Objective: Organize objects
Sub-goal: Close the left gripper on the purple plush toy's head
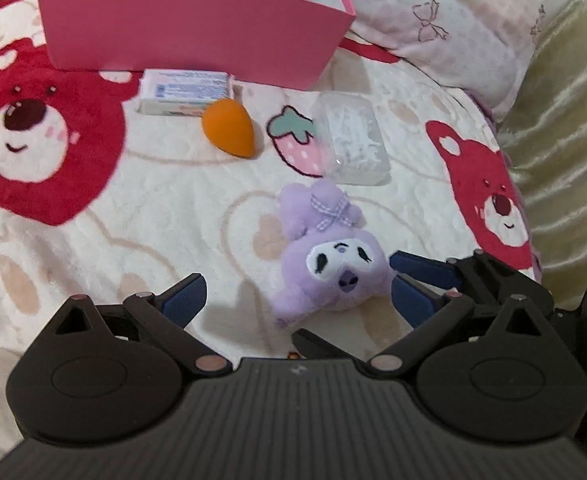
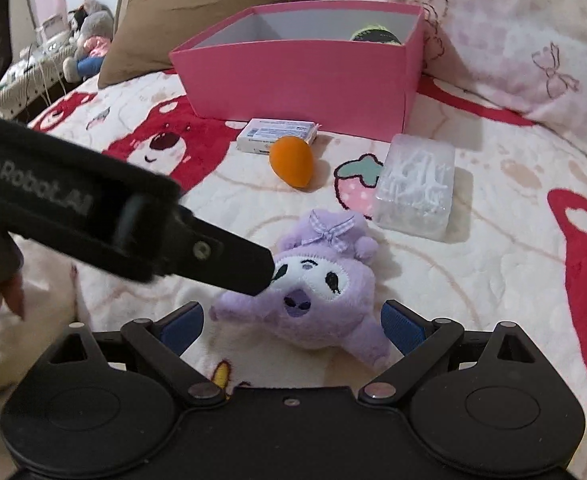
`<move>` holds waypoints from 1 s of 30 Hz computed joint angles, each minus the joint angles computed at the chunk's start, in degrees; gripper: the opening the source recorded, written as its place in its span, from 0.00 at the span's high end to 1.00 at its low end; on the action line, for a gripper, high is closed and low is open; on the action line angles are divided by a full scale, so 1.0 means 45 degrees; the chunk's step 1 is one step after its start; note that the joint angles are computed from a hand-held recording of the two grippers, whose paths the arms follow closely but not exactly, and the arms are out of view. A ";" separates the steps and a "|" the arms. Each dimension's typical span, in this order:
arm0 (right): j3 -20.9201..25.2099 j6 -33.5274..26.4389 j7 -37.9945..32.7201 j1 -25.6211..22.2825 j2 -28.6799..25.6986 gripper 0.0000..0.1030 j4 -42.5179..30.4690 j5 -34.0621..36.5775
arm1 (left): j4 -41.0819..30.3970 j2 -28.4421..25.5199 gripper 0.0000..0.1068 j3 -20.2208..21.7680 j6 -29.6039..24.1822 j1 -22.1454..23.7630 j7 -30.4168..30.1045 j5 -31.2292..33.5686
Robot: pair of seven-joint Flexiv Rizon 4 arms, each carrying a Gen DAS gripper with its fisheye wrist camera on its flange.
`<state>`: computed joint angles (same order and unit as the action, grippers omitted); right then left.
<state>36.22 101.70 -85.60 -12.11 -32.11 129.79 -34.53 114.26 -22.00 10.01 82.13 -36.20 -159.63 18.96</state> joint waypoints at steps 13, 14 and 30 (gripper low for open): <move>-0.2416 0.1143 0.1329 0.2054 0.0080 0.06 -0.0007 0.0130 | -0.0417 -0.0862 0.32 0.1359 0.0571 -0.1191 -0.0814 0.0189; -0.2301 0.1078 0.1347 0.1932 0.0043 0.07 -0.0006 -0.0037 | -0.0519 -0.0961 0.35 0.1532 0.0645 -0.1345 -0.0909 0.0313; -0.5203 0.2354 0.0297 0.5388 0.0594 0.22 0.0750 0.1907 | -0.0224 -0.1815 0.51 0.0532 0.1846 -0.0531 0.1102 -0.1608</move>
